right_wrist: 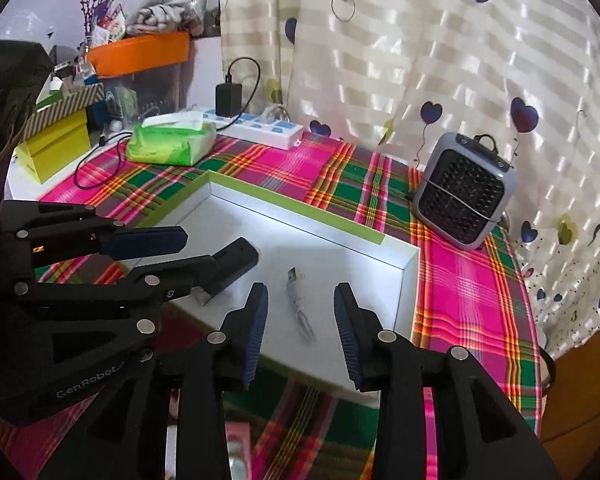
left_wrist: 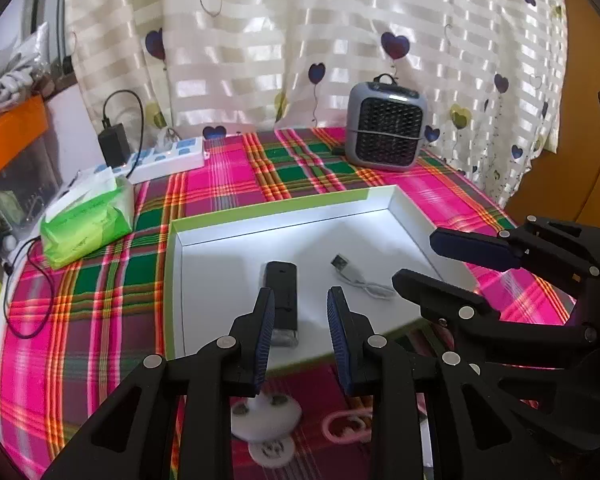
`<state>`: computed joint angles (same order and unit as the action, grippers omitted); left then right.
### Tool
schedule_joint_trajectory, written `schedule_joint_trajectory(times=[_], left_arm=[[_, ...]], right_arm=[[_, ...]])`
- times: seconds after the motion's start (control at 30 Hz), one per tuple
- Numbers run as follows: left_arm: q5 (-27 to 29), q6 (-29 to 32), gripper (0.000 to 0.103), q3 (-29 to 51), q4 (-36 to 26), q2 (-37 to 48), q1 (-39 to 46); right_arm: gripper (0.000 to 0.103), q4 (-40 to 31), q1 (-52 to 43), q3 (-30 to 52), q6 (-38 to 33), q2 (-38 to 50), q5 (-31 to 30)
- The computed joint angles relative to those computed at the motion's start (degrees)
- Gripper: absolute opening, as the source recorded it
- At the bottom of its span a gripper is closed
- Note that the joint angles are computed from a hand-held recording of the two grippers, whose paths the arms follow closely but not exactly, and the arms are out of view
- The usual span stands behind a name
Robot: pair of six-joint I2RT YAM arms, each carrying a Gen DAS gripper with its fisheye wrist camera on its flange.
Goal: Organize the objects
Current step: 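Lower black device into box and open left gripper while right gripper releases cable, then move left gripper to a walnut while right gripper moves to white egg-shaped object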
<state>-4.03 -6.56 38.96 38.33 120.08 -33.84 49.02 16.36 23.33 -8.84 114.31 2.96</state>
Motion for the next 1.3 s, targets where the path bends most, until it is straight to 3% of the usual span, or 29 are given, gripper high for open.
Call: schedule_joint_trajectory(times=[0.4,0.83,1.2,1.3], left_arm=[[-4.08,-2.1,0.025,-11.28,5.73,-7.49,-5.15],[-7.71,-4.58,0.025,-17.97,8.23,-12.17,-10.43],[-7.51,-6.14,0.025,-21.46,11.9,-11.59,-11.66],[-7.04,-6.53,0.025,-22.36,13.69,-10.55,-11.95]], right_arm=[[0.036,7.44,4.8,-11.91,2.49,-6.5,5.03],[0.036,12.05,9.85,-19.73,6.23,-10.06,9.84],[0.036,17.5,11.92,-22.33,8.25,-6.39,10.22],[0.036,22.0,11.4,-23.17,8.41,-2.61,8.48]])
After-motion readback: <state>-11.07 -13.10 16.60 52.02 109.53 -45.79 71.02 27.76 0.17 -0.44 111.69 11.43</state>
